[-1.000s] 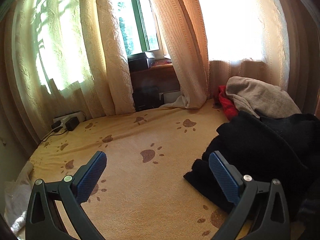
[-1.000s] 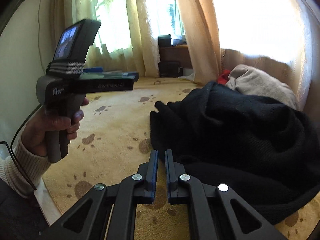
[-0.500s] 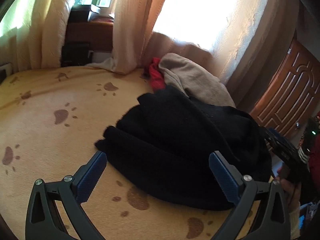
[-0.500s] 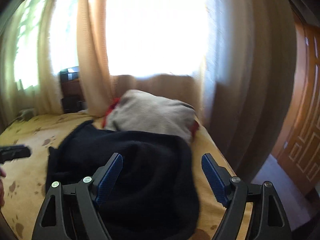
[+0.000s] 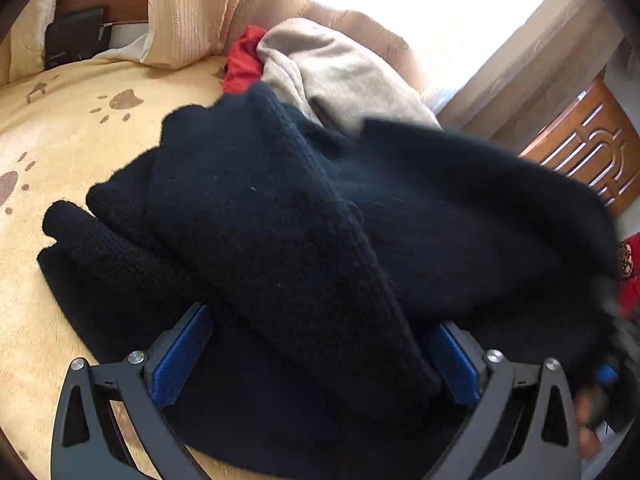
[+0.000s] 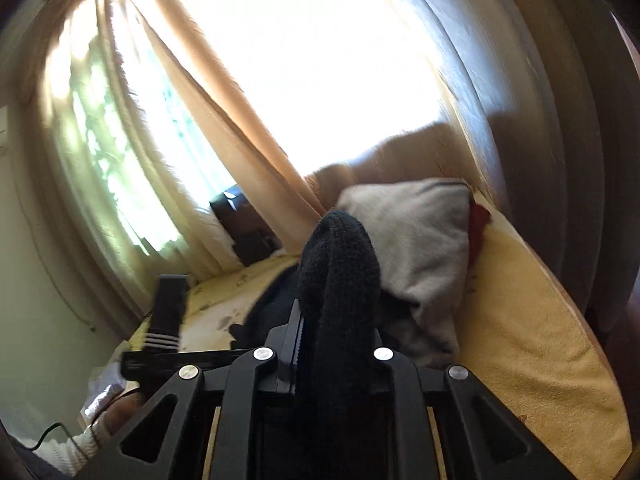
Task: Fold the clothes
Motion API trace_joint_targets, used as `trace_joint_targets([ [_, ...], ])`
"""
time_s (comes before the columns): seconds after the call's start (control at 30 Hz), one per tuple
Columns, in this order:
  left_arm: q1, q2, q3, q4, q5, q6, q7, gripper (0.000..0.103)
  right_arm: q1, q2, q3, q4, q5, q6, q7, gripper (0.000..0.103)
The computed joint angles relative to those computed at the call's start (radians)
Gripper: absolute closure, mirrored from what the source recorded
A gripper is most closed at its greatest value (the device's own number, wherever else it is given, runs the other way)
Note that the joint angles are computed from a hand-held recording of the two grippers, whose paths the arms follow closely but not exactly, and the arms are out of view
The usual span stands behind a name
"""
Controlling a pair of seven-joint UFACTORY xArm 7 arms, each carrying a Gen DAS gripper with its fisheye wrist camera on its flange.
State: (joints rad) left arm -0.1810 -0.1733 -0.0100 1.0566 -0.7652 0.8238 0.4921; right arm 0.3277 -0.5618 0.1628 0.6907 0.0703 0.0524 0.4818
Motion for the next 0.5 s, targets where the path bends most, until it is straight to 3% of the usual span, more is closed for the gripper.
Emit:
trace_joint_targets([
  [0.1,0.007,-0.008,0.015,-0.013,-0.034,-0.003,0.019,0.020,-0.013,-0.079,0.049,0.001,-0.026,0.038,0.006,0.085],
  [0.17,0.018,-0.017,0.026,-0.021,-0.037,-0.004,0.030,0.040,-0.025,-0.138,0.076,-0.015,-0.031,0.079,0.031,0.086],
  [0.27,0.037,-0.040,0.039,-0.041,-0.021,-0.038,0.057,0.054,-0.050,-0.195,0.100,-0.064,-0.026,0.108,0.089,0.086],
  [0.37,0.054,-0.051,0.071,-0.045,-0.032,-0.052,0.098,0.061,-0.043,-0.265,0.086,-0.148,-0.005,0.151,0.147,0.086],
  [0.5,0.088,-0.042,0.103,-0.025,-0.051,-0.030,0.137,0.061,-0.028,-0.338,0.070,-0.261,0.018,0.214,0.211,0.085],
])
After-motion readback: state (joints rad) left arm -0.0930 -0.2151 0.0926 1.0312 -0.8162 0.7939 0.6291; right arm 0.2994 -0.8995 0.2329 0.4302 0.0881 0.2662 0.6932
